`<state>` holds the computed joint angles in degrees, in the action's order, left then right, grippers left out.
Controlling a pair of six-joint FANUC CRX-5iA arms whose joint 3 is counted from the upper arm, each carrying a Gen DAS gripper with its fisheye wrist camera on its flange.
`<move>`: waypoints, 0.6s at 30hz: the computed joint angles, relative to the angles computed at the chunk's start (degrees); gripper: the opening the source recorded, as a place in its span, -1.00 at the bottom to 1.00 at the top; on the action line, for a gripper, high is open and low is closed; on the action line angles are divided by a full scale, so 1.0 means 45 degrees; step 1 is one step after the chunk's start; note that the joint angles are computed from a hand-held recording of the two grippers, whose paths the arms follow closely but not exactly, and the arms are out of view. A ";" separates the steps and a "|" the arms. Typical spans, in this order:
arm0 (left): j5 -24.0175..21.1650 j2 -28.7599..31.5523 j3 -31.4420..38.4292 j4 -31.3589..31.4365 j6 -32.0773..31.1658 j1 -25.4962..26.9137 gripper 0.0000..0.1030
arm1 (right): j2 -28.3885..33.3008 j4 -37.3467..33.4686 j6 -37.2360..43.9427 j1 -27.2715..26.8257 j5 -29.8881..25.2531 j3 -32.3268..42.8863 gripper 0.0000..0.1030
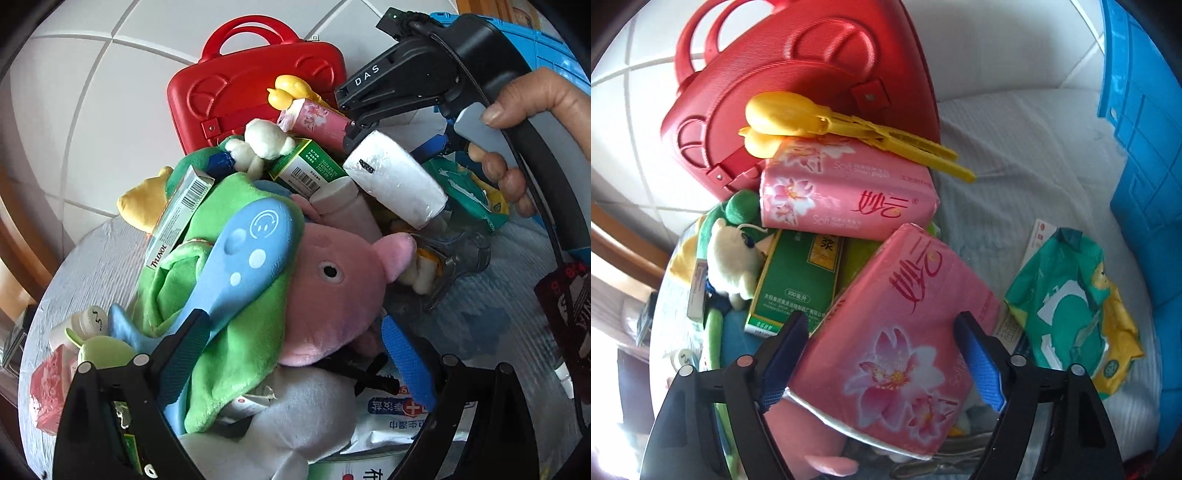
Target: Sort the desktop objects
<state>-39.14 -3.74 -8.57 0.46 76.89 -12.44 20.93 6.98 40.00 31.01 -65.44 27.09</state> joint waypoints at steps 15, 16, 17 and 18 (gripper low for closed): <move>-0.0149 -0.1160 -0.0642 0.2081 -0.2303 0.1970 0.83 | -0.0087 0.0650 0.0504 0.0425 -0.0068 -0.0167 0.47; -0.0140 -0.1180 -0.0788 0.3091 -0.3393 0.2328 0.83 | -0.0098 0.0637 0.0541 0.0427 -0.0098 -0.0160 0.47; -0.0123 -0.1191 -0.0961 0.4028 -0.4408 0.2632 0.83 | -0.0102 0.0615 0.0599 0.0420 -0.0143 -0.0141 0.47; -0.0217 -0.1158 -0.1036 0.4705 -0.5234 0.2867 0.83 | -0.0089 0.0567 0.0682 0.0405 -0.0210 -0.0088 0.47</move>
